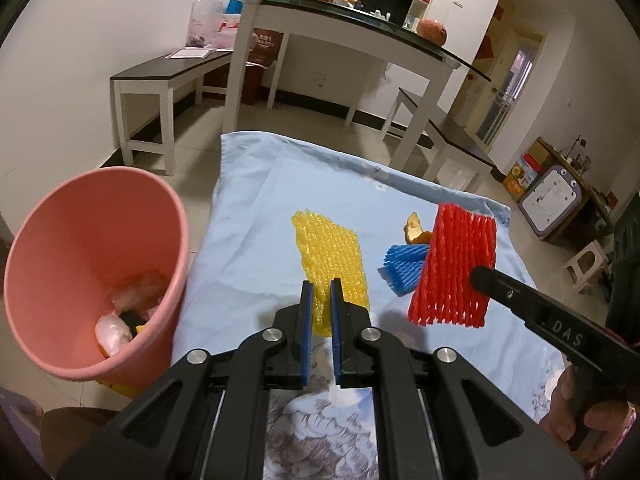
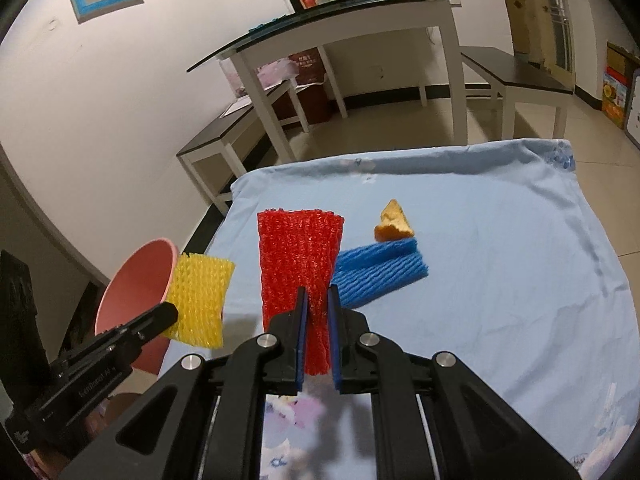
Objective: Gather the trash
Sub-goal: 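Lift both foam nets and carry them toward the pink bucket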
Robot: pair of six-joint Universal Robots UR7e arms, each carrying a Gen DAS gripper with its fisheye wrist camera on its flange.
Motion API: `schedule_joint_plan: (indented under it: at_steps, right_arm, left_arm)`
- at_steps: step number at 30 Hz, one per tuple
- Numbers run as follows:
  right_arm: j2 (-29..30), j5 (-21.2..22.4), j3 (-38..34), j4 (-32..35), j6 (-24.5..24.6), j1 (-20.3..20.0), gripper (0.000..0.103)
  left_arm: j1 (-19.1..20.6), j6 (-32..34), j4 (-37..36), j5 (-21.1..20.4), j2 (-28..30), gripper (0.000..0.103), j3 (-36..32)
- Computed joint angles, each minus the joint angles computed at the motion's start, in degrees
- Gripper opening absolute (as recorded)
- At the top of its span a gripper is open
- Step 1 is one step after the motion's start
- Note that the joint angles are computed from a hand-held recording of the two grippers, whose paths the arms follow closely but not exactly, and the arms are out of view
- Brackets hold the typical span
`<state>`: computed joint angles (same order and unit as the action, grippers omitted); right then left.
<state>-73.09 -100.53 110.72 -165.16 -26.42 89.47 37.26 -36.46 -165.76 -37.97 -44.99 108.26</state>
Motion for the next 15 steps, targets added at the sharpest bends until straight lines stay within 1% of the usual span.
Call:
schedule_joint_plan:
  at_steps: [5,15]
  right_arm:
    - [-0.77,-0.37,1.15,0.10,-0.41,0.76,0.009]
    - [0.05,-0.88,1.01,0.35,-1.37,2.29,0.009]
  left_arm:
    - [-0.77,-1.68,0.02,1.05,-1.24,0.008,1.83]
    - [-1.46,-3.50,0.04,2.70,-2.78,0.008,3.69]
